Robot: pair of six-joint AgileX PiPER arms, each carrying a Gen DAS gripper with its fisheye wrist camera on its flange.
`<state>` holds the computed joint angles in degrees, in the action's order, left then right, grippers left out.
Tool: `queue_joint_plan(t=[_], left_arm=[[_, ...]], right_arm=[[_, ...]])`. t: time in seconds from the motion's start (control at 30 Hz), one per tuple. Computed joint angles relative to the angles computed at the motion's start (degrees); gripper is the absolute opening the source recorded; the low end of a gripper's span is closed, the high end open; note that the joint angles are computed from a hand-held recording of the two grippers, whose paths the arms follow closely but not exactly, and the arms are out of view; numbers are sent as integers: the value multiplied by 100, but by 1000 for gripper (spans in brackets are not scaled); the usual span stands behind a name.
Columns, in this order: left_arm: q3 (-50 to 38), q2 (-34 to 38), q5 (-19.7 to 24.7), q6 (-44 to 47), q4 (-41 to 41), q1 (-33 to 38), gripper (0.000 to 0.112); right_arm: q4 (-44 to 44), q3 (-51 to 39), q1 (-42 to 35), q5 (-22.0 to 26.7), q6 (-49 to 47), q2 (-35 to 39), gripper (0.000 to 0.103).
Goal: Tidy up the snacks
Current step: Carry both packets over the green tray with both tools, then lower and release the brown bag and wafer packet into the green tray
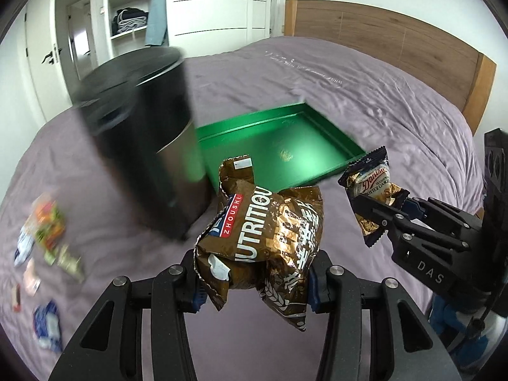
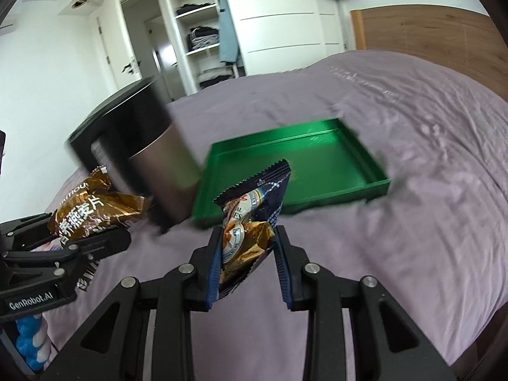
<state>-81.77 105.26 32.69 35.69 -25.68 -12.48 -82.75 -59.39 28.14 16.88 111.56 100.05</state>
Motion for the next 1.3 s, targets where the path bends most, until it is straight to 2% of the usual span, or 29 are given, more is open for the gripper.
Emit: queue_joint_plan(t=[0.2, 0.37, 0.63, 0.77, 0.97, 1.3], left_arm=[[-1819, 1441, 190, -1605, 1194, -531, 42], [-2797, 2326, 208, -2554, 1921, -722, 42], [-3868, 3390, -52, -3864, 3231, -1009, 42], [-4262, 3744, 12, -4027, 3359, -1044, 42], [-4451, 3912, -5, -4114, 3458, -1102, 42], [-4872, 4212, 254, -4060, 3387, -1115, 42]], right_arm=[[-924, -706, -911, -445, 553, 789, 40], [-1314, -1439, -1397, -627, 716, 1578, 41], [-223, -2320, -1702, -673, -640, 2504, 41], [219, -2484, -1727, -685, -1078, 2688, 41], [-517, -2405, -1723, -682, -335, 2698, 41], [-664, -2415, -1738, -684, -192, 2716, 41]])
